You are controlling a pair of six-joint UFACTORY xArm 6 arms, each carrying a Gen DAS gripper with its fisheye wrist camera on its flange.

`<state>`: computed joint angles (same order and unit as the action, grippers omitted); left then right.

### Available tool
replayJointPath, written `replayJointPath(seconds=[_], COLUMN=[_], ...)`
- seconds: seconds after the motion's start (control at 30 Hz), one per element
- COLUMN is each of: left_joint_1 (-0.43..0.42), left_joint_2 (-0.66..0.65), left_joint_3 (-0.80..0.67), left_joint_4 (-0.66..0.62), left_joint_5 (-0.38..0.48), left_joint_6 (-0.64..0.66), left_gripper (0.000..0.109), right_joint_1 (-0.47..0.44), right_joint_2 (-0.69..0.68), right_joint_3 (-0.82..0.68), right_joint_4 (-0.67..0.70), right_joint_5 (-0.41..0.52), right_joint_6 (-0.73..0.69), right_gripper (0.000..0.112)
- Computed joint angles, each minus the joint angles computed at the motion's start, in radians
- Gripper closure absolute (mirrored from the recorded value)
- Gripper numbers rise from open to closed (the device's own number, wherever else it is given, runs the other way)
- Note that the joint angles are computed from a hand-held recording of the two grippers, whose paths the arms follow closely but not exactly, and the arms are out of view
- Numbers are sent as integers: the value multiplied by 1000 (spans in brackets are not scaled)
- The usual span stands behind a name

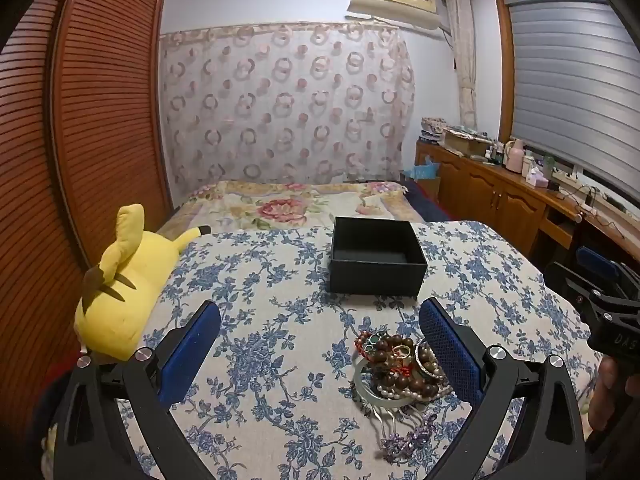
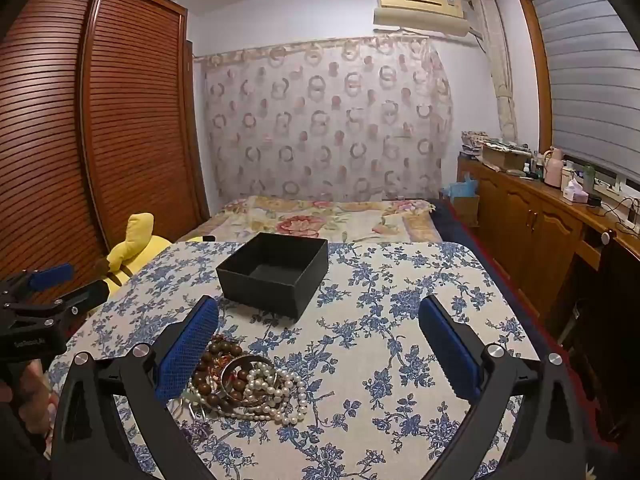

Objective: Organize jewelry

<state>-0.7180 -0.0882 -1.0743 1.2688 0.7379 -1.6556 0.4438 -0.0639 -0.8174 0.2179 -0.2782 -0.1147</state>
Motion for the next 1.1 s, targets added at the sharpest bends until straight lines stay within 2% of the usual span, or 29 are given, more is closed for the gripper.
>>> replayJointPath(seconds=[0.37,1.1], left_joint_1=[-1,-1], left_joint_2=[1,1], left_joint_3=[0,0], left_joint_4=[7,15], left_joint_5=[2,1], left_joint_6=[-2,-10], left_gripper=[12,12], right_joint_1=[-8,-1], right_joint_2=[-1,-6], right_joint_3=[0,1], right_joint_4=[-32,-10], right_joint_5=[3,5], right_joint_6=[29,11], right_gripper=[12,12])
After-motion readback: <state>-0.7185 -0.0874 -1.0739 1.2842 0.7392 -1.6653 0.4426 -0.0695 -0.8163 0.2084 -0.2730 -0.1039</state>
